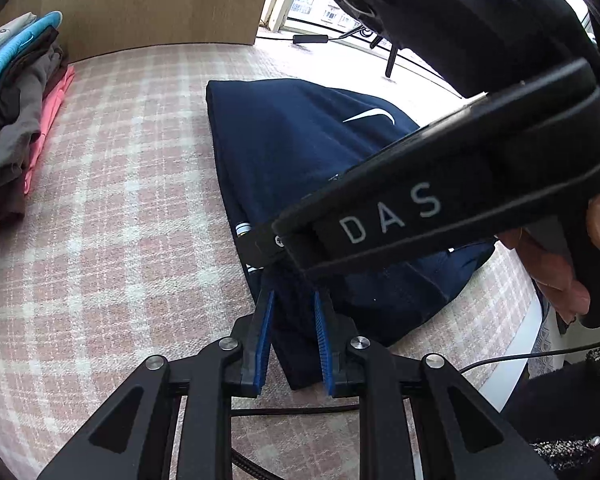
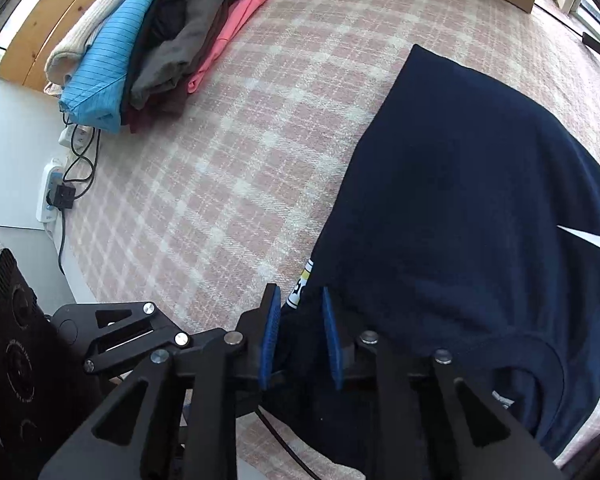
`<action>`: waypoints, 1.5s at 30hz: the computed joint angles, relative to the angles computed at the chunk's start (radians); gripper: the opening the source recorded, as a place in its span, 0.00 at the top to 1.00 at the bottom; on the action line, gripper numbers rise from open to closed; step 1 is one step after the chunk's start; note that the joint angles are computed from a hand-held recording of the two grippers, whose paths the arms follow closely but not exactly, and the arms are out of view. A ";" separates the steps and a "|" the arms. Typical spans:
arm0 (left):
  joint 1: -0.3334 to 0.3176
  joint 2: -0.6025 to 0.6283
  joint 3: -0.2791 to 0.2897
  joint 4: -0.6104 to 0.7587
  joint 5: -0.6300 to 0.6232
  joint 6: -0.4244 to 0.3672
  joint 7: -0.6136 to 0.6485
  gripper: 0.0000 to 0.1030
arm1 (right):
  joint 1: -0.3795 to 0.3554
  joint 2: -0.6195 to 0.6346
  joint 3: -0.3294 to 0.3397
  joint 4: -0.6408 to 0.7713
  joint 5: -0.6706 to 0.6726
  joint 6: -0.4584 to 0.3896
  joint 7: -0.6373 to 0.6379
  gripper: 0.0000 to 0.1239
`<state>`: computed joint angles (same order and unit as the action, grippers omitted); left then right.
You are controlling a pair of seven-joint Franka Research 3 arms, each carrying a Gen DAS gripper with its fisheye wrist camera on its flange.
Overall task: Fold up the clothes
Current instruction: 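Grasp the folded sweatshirt edge with both tools to lift it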
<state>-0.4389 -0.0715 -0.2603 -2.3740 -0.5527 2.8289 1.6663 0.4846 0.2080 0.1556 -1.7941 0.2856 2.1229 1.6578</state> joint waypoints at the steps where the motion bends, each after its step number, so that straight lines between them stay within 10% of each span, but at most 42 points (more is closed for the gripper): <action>1: 0.000 0.001 0.001 0.000 -0.006 0.000 0.004 0.84 | 0.003 0.003 -0.001 0.001 -0.010 -0.002 0.003 0.82; 10: -0.023 -0.023 0.019 -0.022 -0.225 0.028 0.143 0.95 | -0.044 -0.072 0.001 -0.098 0.150 0.075 -0.113 0.97; 17: -0.063 -0.041 0.029 -0.001 -0.637 0.014 0.303 0.95 | -0.064 -0.140 -0.008 -0.138 0.249 0.122 -0.159 0.98; 33: -0.055 -0.037 -0.002 -0.005 -0.387 0.053 0.157 0.95 | -0.012 -0.003 -0.008 0.048 -0.030 -0.125 0.015 0.94; 45: -0.069 -0.043 0.008 -0.005 -0.446 0.042 0.212 0.95 | 0.002 0.051 -0.015 0.146 -0.076 -0.220 0.012 0.84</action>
